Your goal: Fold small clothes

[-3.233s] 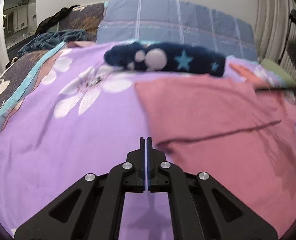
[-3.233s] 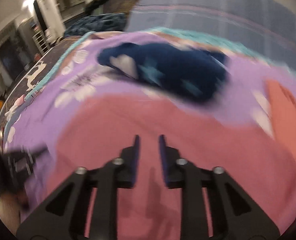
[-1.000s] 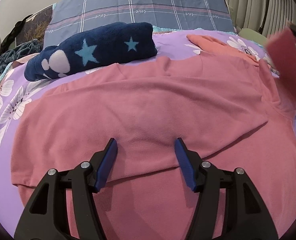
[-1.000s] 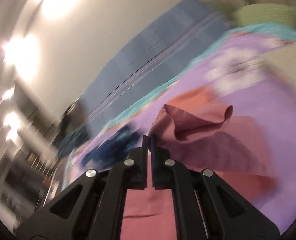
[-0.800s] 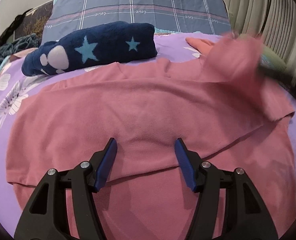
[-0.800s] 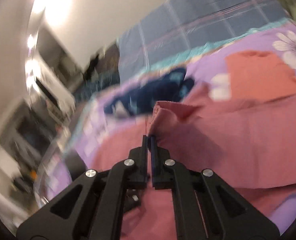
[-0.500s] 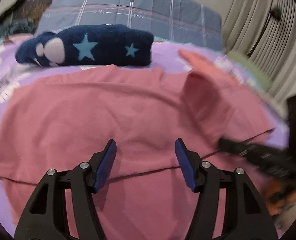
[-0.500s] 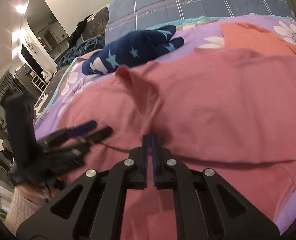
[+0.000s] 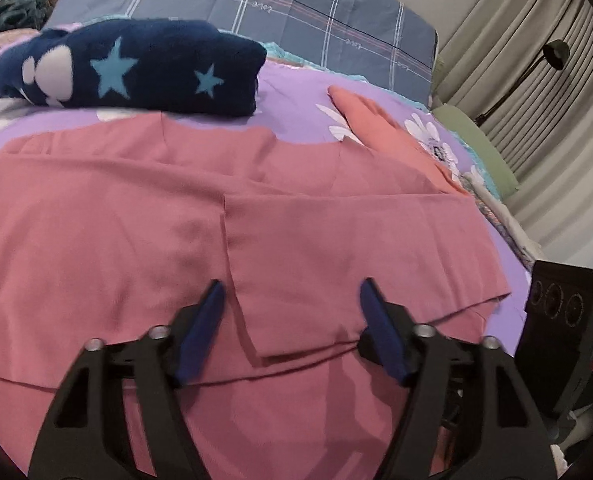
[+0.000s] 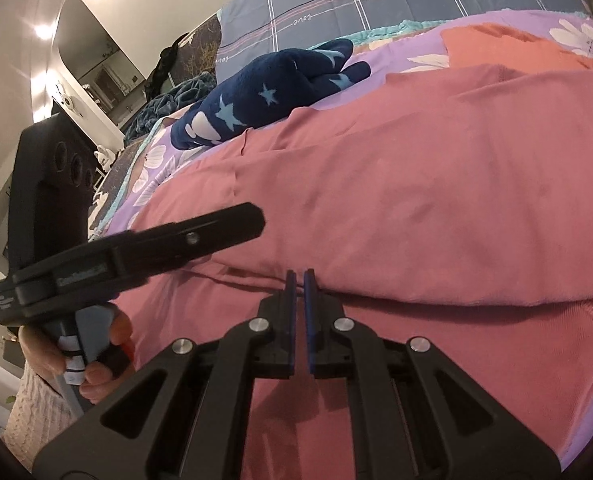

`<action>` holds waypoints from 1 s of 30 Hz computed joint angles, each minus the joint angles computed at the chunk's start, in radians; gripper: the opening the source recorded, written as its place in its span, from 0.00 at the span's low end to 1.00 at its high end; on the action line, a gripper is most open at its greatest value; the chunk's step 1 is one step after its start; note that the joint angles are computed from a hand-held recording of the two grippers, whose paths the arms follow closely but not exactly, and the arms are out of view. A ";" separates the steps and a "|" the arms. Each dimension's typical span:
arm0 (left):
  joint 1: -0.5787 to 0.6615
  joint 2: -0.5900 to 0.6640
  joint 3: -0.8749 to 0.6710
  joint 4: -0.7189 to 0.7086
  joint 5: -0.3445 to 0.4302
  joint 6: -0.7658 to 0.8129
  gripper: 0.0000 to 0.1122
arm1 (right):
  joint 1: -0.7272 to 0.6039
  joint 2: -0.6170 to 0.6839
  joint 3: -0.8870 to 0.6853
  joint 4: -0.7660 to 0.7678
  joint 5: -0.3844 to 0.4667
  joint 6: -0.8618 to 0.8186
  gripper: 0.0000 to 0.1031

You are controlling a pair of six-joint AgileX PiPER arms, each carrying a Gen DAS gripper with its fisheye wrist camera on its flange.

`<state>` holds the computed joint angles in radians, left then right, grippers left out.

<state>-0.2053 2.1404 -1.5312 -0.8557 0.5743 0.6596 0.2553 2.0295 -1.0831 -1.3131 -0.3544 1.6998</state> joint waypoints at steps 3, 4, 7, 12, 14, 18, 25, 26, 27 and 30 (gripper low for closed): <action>-0.009 0.033 -0.064 0.067 0.032 -0.054 0.03 | -0.009 -0.003 0.013 0.037 -0.029 -0.038 0.06; -0.015 0.033 -0.071 0.086 0.025 -0.074 0.03 | -0.016 -0.007 0.025 0.071 -0.057 -0.081 0.06; -0.058 -0.019 -0.063 0.176 -0.049 -0.110 0.03 | -0.037 -0.024 0.062 0.115 -0.178 -0.195 0.10; -0.087 -0.131 -0.049 0.294 -0.112 -0.152 0.03 | 0.006 -0.014 0.017 0.025 -0.046 -0.055 0.15; -0.083 -0.172 -0.032 0.350 -0.139 -0.180 0.03 | -0.015 -0.018 0.047 0.157 -0.035 -0.088 0.08; -0.002 -0.248 0.026 0.306 -0.140 -0.101 0.03 | 0.000 -0.048 0.092 0.345 0.017 -0.227 0.08; 0.162 -0.282 0.062 0.439 -0.131 -0.171 0.03 | 0.015 -0.032 0.060 0.233 0.059 -0.114 0.09; 0.194 -0.280 0.072 0.434 -0.120 -0.161 0.03 | 0.020 -0.034 0.061 0.238 0.066 -0.120 0.09; 0.218 -0.273 0.071 0.419 -0.104 -0.144 0.03 | 0.028 -0.038 0.062 0.243 0.079 -0.129 0.09; 0.263 -0.249 0.086 0.437 -0.094 -0.141 0.03 | 0.032 -0.040 0.059 0.234 0.091 -0.132 0.13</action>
